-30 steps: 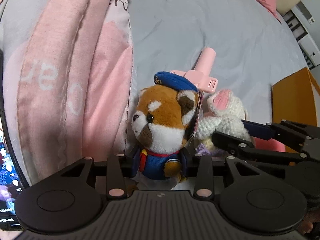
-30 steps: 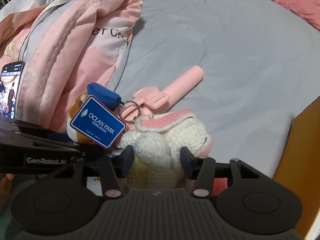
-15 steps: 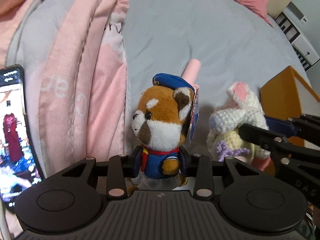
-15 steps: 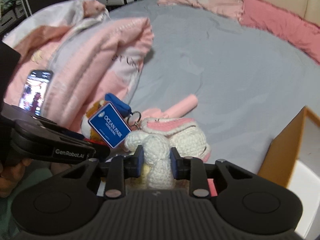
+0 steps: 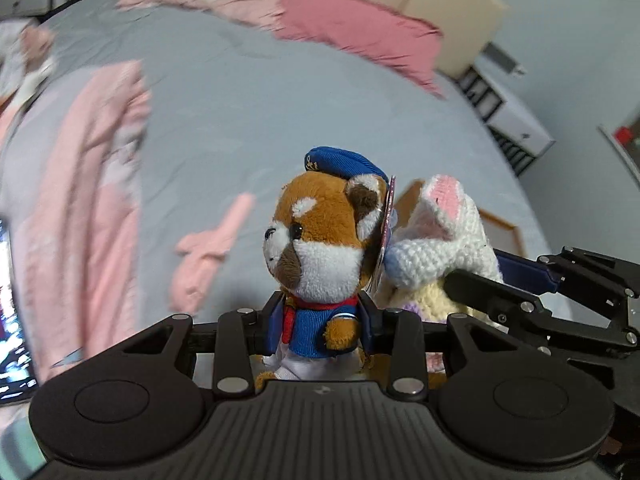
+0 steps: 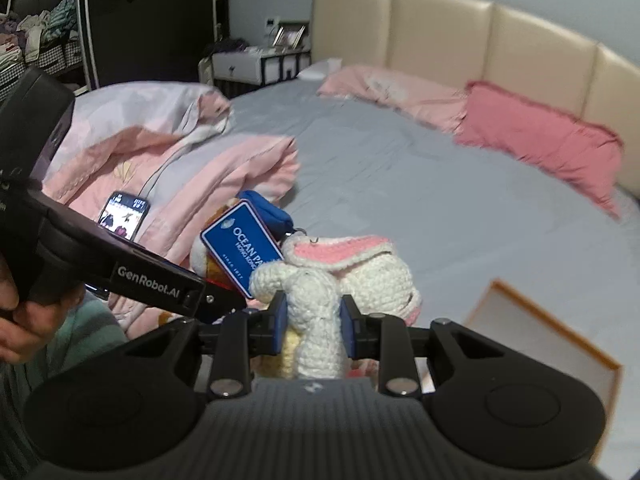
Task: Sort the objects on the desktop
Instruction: 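Carry both plushes into the orange box and open both grippers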
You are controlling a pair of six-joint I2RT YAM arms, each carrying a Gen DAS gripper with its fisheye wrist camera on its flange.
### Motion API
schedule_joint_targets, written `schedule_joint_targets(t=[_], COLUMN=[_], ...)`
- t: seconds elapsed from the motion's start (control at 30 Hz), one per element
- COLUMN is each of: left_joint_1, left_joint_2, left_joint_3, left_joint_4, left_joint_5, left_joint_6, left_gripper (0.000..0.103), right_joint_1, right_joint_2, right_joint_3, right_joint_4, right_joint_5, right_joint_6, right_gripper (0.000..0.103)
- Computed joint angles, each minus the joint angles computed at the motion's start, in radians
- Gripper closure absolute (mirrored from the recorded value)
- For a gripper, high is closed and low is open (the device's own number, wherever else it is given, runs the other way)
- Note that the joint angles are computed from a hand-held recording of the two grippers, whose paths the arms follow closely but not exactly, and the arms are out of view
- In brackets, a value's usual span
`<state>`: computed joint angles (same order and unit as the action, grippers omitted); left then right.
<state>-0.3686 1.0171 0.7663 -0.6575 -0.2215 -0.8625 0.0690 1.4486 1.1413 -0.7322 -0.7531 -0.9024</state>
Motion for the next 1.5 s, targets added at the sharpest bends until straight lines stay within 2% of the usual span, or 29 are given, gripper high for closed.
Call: schedule_joint_targets(t=[0.1,0.17,0.27,0.5,0.63,0.77,0.9,1.0,1.2,1.33,1.5], left_joint_1=[-0.069,-0.077,-0.121,-0.111,-0.084,-0.084,-0.082,-0.067,-0.087,-0.117,-0.124], left_joint_2=[0.091,0.157,0.255,0.521,0.670,0.804,0.899,0.978,1.111,1.201,1.245], left_joint_3=[0.065,0.107,0.186,0.363,0.468,0.572,0.657,0.733,0.870,0.982,1.036], left_joint_4=[0.066,0.118,0.144,0.188,0.181,0.144,0.101,0.043,-0.074,-0.177,-0.207], left_joint_5=[-0.016,0.016,0.017,0.128,0.228,0.247,0.185,0.183,0.134,0.084,0.084], left_joint_6=[-0.008,0.015,0.037,0.117,0.162,0.179,0.208,0.224,0.276,0.303,0.319], left_gripper=[0.062,0.062,0.062,0.062,0.062,0.062,0.062,0.062,0.062,0.061,0.060], right_joint_1=[-0.108,-0.176,-0.267,-0.394,-0.423,-0.426,-0.408,-0.378,-0.290,-0.255,-0.222], right_joint_2=[0.017,0.048,0.104,0.227,0.314,0.415,0.472,0.520,0.594,0.643,0.728], right_joint_3=[0.068,0.124,0.204,0.298,0.340,0.392,0.389,0.407,0.419,0.465,0.573], right_joint_4=[-0.070,-0.116,-0.168,-0.118,-0.102,-0.134,-0.093,-0.092,-0.072,-0.099,-0.190], right_joint_5=[-0.058,-0.090,-0.118,-0.085,-0.058,-0.018,0.002,0.018,0.113,0.171,0.223], right_joint_6=[-0.074,-0.118,-0.173,-0.221,-0.263,-0.341,-0.392,-0.432,-0.562,-0.625,-0.621], right_gripper=[0.074,0.074,0.074,0.074,0.074,0.074,0.074,0.074,0.074,0.074,0.074])
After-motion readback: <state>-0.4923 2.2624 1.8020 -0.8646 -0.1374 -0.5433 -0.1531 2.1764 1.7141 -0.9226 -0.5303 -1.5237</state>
